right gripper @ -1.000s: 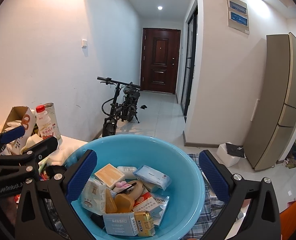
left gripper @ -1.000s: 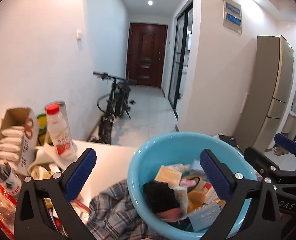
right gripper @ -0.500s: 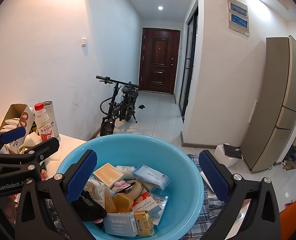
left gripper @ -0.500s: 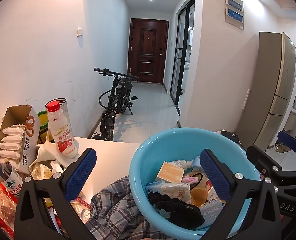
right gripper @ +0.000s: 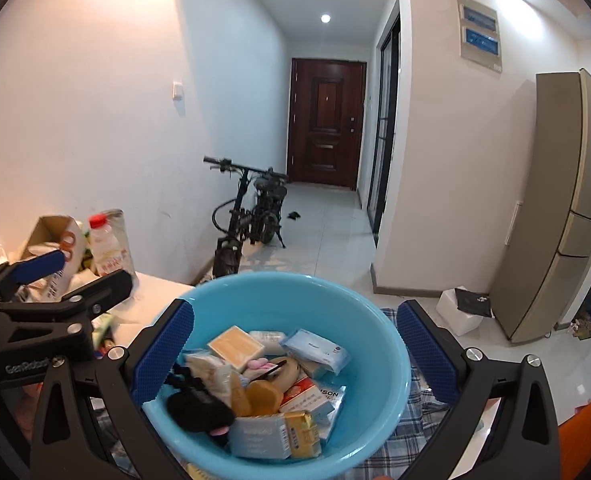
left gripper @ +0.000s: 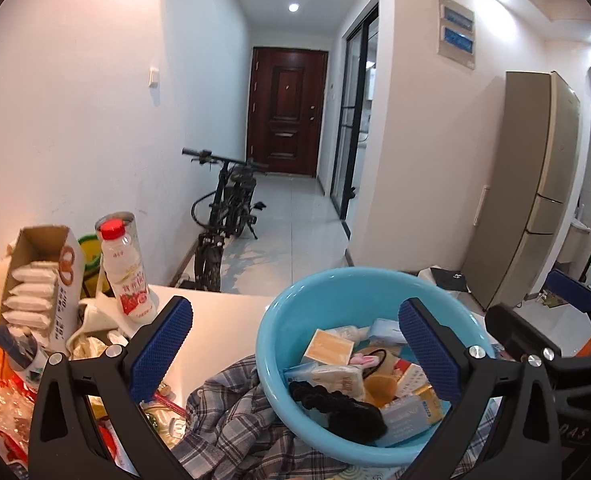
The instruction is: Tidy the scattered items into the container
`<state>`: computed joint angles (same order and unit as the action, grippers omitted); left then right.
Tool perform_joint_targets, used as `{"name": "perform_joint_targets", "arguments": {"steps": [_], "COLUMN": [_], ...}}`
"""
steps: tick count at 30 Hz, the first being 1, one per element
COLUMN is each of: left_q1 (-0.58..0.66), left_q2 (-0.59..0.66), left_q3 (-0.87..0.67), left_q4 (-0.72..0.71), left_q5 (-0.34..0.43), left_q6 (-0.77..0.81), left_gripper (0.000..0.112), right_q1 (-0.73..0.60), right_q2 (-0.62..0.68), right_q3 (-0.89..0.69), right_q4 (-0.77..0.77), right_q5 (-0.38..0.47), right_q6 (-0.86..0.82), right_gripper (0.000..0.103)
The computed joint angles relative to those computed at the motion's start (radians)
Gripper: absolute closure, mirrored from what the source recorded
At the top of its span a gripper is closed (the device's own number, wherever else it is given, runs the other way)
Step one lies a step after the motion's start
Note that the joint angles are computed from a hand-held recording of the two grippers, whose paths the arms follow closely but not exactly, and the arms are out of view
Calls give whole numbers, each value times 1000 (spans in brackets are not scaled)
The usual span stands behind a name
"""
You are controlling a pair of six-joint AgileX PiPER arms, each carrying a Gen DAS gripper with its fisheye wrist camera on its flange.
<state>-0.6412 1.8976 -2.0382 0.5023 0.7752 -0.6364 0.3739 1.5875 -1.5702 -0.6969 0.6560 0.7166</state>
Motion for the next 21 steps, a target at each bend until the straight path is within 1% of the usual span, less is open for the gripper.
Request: {"name": "perform_joint_targets", "arguments": {"steps": [1,3,6,8,11,13,15,18,21], "left_q1": [-14,-62,-138,-177,-216,-233,-248,-303,-380], "left_q2": [-10,-21,-88,-113,-159,-188,-238,-331,-400], "left_q3": [10,2,106,136,195,219,288,457,634], "left_q4": [30,119,321,392,456,443,444,542,678], "left_q5": [4,58,23,50,75,93,89,117,186], "left_q6": [-14,-55,-180,-222,-296,-275,-279,-396,-560], "left_gripper": [10,10,10,10,10,10,10,10,10], "right_q1": [17,45,62,91,136,165,216,338,495], "right_q2": [-22,-59,-131,-182,-241,-287,-336,-392,-437], "right_q3": [24,56,110,162,217,264,324,420,536], "right_q4": [-42,-105,-131,-190,-257,-291,-339,-458,-548], "right_q5": [8,38,67,88,116,119,138,212,328], "right_q6": [41,100,152,214,271,312,372,496,627], "right_gripper": [0,0,0,0,0,0,0,0,0]}}
